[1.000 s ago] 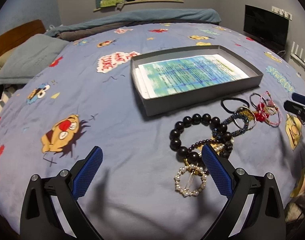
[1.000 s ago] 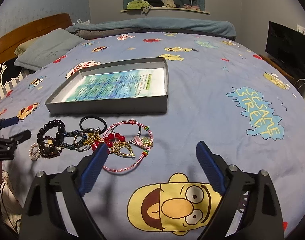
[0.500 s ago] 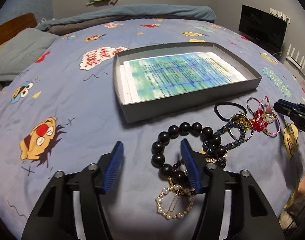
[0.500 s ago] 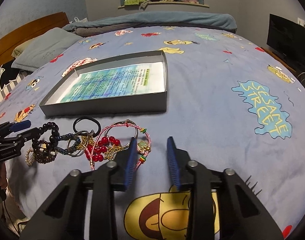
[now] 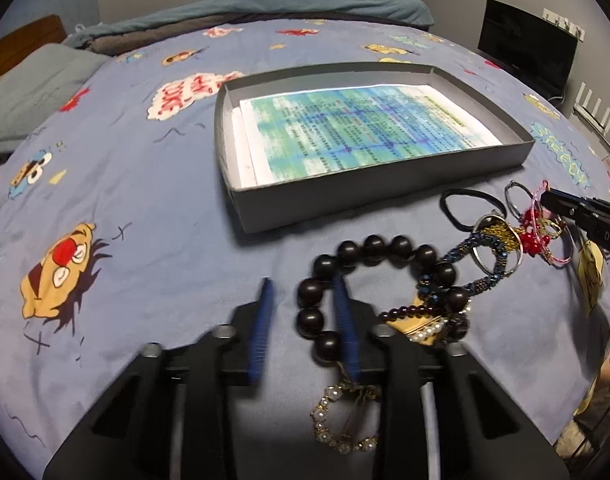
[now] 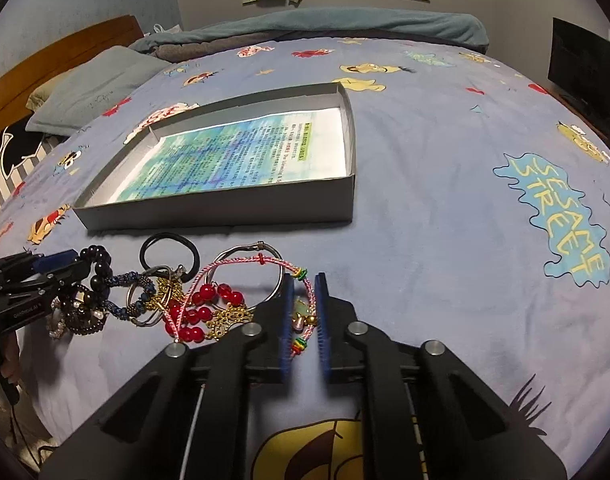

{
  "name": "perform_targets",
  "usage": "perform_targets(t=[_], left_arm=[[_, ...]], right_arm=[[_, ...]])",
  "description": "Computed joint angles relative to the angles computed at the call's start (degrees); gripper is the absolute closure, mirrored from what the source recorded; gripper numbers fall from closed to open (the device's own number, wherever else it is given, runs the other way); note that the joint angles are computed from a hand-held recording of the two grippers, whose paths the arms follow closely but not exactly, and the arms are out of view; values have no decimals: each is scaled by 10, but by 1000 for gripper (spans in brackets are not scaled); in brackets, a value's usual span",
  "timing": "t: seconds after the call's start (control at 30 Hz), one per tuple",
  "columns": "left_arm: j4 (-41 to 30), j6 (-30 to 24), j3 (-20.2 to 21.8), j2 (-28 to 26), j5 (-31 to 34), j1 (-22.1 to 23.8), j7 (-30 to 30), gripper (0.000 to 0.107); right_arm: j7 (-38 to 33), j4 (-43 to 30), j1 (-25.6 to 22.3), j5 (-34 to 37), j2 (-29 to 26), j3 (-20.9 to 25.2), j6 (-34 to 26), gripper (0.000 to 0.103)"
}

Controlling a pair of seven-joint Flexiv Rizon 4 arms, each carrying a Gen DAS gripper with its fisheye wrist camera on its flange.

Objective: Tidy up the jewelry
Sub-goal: 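Grasp black bead bracelet with left tool while right tool grasps pink string bracelet, then lower both bracelets into the grey box and open both tools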

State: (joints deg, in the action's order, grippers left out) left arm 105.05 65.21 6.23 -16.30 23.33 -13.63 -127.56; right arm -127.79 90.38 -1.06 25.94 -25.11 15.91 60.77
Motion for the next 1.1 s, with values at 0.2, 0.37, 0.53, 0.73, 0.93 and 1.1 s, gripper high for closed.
perform_targets(t=[0.2, 0.37, 0.53, 0.73, 0.93, 1.1], left_arm=[[-10, -10, 5, 14, 53, -18, -28, 92], [-8, 7, -2, 35, 79, -21, -40, 92], [-13, 15, -14, 56, 99, -19, -39, 92], [-35, 23, -27, 69, 101, -8, -17, 92], [-80, 26, -30, 57, 94, 6, 20, 92], [-138, 37, -30, 4, 42, 24, 84, 92]], right_arm=[[-31, 7, -17, 36, 19, 14, 12, 99], [-72, 10, -28, 80, 45, 22, 15, 99], [-113, 6, -27, 121, 67, 17, 15, 99], [-130, -17, -11, 144, 76, 0, 21, 99], [-100, -64, 12, 117, 48, -12, 34, 99], [-25, -113, 37, 48, 1, -21, 44, 99]])
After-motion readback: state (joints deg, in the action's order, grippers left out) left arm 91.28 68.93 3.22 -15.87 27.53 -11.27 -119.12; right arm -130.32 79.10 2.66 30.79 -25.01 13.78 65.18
